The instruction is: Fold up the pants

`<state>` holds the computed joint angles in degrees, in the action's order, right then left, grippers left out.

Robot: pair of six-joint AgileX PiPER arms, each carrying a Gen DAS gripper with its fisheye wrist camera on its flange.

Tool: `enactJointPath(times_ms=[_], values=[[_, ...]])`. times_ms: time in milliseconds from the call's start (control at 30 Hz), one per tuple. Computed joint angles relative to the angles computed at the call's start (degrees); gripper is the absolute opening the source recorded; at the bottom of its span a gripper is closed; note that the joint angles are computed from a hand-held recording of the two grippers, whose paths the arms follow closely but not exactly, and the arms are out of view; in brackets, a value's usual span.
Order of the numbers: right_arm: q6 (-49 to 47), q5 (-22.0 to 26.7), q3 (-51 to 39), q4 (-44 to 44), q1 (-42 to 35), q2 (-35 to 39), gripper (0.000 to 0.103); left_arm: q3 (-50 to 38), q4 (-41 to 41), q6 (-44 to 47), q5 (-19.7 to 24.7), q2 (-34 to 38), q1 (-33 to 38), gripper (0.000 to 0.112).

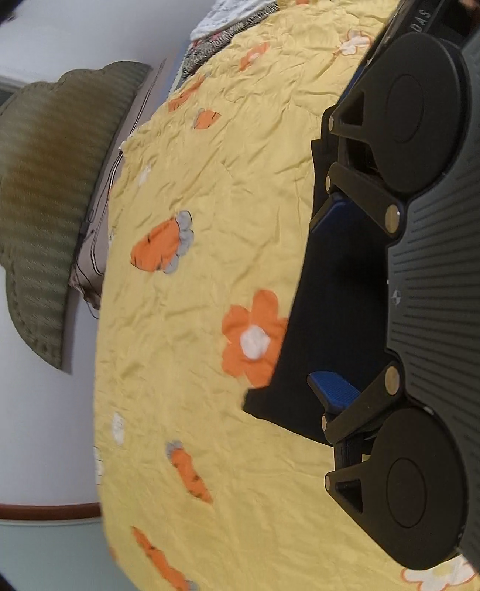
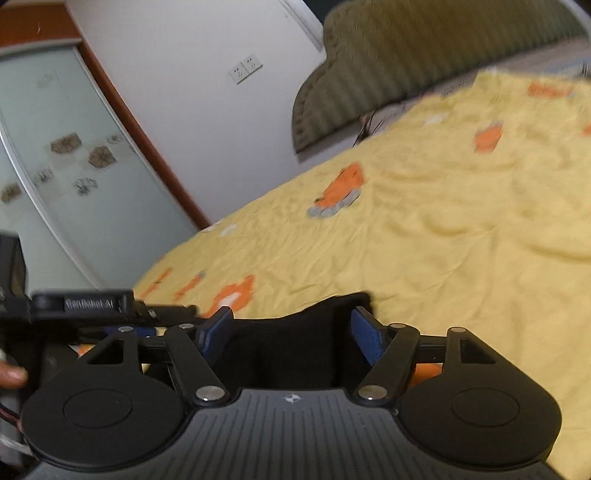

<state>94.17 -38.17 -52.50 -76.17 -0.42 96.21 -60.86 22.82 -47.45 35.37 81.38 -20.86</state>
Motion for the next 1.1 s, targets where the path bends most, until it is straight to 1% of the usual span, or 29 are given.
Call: enactJointPath(times_ms=[33, 100, 133, 167, 200, 233, 300, 333, 400, 467, 533, 600, 633, 667, 700, 733, 800, 833, 867, 933, 967, 1100], values=[[2.9, -1.9, -1.0, -1.3, -0.7, 1.4, 0.066, 0.2, -1.6, 1.4, -0.5, -0.1, 1.0, 0.082], [8.5, -5.4, -3.8, -3.9, -2.0, 5.1, 0.057, 0.5, -1.3, 0.4, -1.1, 0.0, 1.8, 0.083], [10.9, -7.5, -5.3, -4.3, -2.7, 7.3, 0.046, 0.2, -0.1, -1.2, -1.2, 0.3, 1.7, 0.083], [12.7, -8.7, -6.3, -4.3, -3.0, 9.1, 0.036, 0.0, 1.0, -2.6, -1.5, 0.6, 1.8, 0.083], [14.1, -8.3, -7.3, -4.7, -3.1, 10.2, 0.019, -0.4, 1.0, -2.6, -1.9, 0.9, 2.2, 0.084], [13.8, -7.5, -7.7, -4.6, -3.0, 10.6, 0.012, -0.8, 0.4, -2.2, -2.1, 1.2, 2.5, 0.084], [11.1, -7.3, -6.8, -3.5, -3.2, 10.0, 0.009, -1.3, -0.6, -1.9, -2.7, 1.5, 3.0, 0.084], [8.2, -7.0, -5.7, -1.7, -3.2, 9.0, 0.009, -1.2, -0.5, -2.2, -3.2, 1.5, 3.2, 0.085], [4.5, -5.2, -4.6, -0.4, -3.0, 6.5, 0.009, -1.0, 2.0, -4.7, -3.9, 1.8, 2.9, 0.087], [3.3, -3.5, -5.2, -0.1, -2.5, 6.0, 0.009, -1.4, 5.6, -8.1, -3.9, 2.9, 2.3, 0.09], [5.2, -0.5, -7.6, -3.0, -1.5, 7.3, 0.009, -2.4, 6.4, -7.7, -3.7, 5.1, 2.1, 0.092], [12.5, 1.1, -10.6, -10.9, -0.9, 9.4, 0.009, -5.3, 3.5, -3.3, -1.4, 8.7, 2.3, 0.092], [14.4, 0.9, -10.7, -12.4, -1.2, 9.4, 0.01, -6.4, 1.3, -0.8, -0.3, 10.1, 2.7, 0.092], [14.1, 0.0, -9.7, -11.6, -1.9, 8.7, 0.011, -6.2, 0.9, -0.1, -0.5, 10.7, 2.8, 0.092], [13.9, -0.1, -8.3, -11.2, -2.4, 7.2, 0.012, -5.4, 2.3, -1.1, -0.9, 10.5, 2.5, 0.091], [12.3, 2.0, -6.1, -9.9, -2.3, 4.8, 0.016, -4.7, 3.9, -2.6, -0.9, 9.8, 2.1, 0.091], [7.3, 8.1, -1.1, -6.1, -1.4, -1.1, 0.018, -2.2, 5.3, -4.3, -2.8, 7.0, 1.7, 0.092], [5.7, 9.2, 1.1, -5.4, -1.6, -3.7, 0.018, -1.6, 4.6, -4.0, -3.1, 5.7, 1.5, 0.092], [5.2, 8.2, 3.3, -5.7, -2.4, -5.9, 0.018, -1.3, 3.5, -3.4, -2.7, 4.7, 1.2, 0.092], [5.6, 2.0, 6.9, -7.9, -5.2, -8.8, 0.018, 0.0, 1.9, -2.3, -3.0, 2.4, 0.2, 0.092], [5.9, -0.3, 8.7, -8.6, -6.2, -10.3, 0.018, 0.9, 1.8, -2.4, -3.1, 1.3, -0.8, 0.092], [8.0, -3.6, 14.8, -11.5, -8.1, -15.8, 0.018, 3.7, 3.6, -5.3, -3.1, -0.7, -5.8, 0.093]])
